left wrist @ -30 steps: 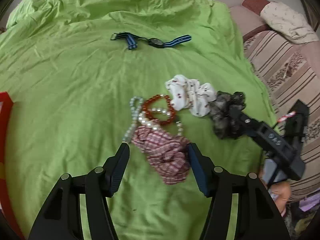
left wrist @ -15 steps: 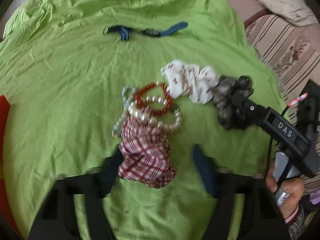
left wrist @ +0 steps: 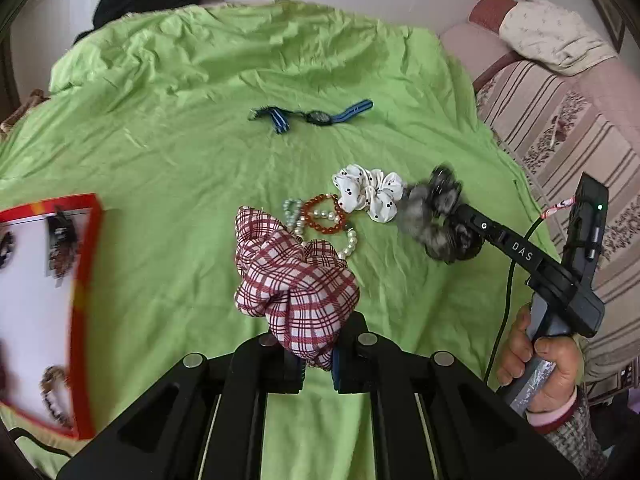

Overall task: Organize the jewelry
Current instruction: 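Grasp the red plaid scrunchie with the left tool while the right tool grasps the black sheer scrunchie, then carry both scrunchies into the tray and open both tools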

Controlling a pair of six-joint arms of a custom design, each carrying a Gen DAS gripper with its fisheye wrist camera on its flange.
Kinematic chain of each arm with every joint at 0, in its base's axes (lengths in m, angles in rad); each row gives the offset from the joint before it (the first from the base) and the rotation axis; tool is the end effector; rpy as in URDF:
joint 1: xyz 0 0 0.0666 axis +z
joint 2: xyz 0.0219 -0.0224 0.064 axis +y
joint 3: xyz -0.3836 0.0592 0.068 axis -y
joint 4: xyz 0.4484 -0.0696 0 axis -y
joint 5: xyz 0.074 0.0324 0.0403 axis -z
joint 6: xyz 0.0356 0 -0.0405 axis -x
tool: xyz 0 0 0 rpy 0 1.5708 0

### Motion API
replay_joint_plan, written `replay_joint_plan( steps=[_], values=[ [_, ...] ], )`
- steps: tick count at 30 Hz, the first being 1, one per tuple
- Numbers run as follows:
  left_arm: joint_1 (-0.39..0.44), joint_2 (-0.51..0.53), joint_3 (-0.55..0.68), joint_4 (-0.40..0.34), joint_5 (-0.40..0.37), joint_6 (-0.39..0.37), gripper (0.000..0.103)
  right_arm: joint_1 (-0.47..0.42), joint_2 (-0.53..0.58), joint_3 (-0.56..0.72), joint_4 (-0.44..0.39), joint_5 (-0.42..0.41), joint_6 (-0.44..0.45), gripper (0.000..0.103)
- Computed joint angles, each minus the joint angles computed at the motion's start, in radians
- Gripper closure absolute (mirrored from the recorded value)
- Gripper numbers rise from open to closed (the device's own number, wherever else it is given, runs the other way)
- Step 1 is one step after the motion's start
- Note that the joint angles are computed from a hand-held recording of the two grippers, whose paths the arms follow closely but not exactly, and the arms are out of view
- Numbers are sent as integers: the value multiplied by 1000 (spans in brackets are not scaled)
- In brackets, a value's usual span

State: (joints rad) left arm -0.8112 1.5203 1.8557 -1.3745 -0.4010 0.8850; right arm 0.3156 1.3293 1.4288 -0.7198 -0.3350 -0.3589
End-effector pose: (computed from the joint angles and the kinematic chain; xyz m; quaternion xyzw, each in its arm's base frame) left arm 0.3870 -0.3879 0.5726 -0.0872 0.9430 -0.0660 0.3144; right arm 0.5001 0.1752 0.5012 -0.0573 0.8782 0.2892 0.3767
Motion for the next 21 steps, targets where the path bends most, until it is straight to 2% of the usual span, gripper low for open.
replay_joint_plan(
  steps=[5,7,11,14,15,16,17,18,19,21],
  values=[
    [-43,-76,-44,-66,-88,30,94,41,-91,-59,-18,19,3,98],
    [-56,-103,-63,-88,-109,50,94,60,-128,-84,-31,-1,-3,98],
    [-79,-176,-122,-106,-142,108,94,108,-177,-121,-76,49,22,98],
    [-96,-219,-155,-124,-165,152,94,118,-206,-155,-116,61,-14,95],
    [-100,-229,-165,-129,-170,163,94,117,-215,-163,-125,72,-25,85],
    [-105,-238,-172,-136,-176,175,94,114,-223,-169,-134,83,-35,67],
    [-109,-247,-181,-137,-180,185,94,105,-240,-181,-137,102,-55,56],
    [-113,-261,-195,-132,-184,195,94,97,-253,-190,-132,116,-72,39],
    [-115,-270,-207,-126,-184,202,94,86,-269,-202,-120,135,-93,31],
    [-116,-287,-232,-111,-168,218,94,68,-274,-205,-124,155,-113,30]
  ],
)
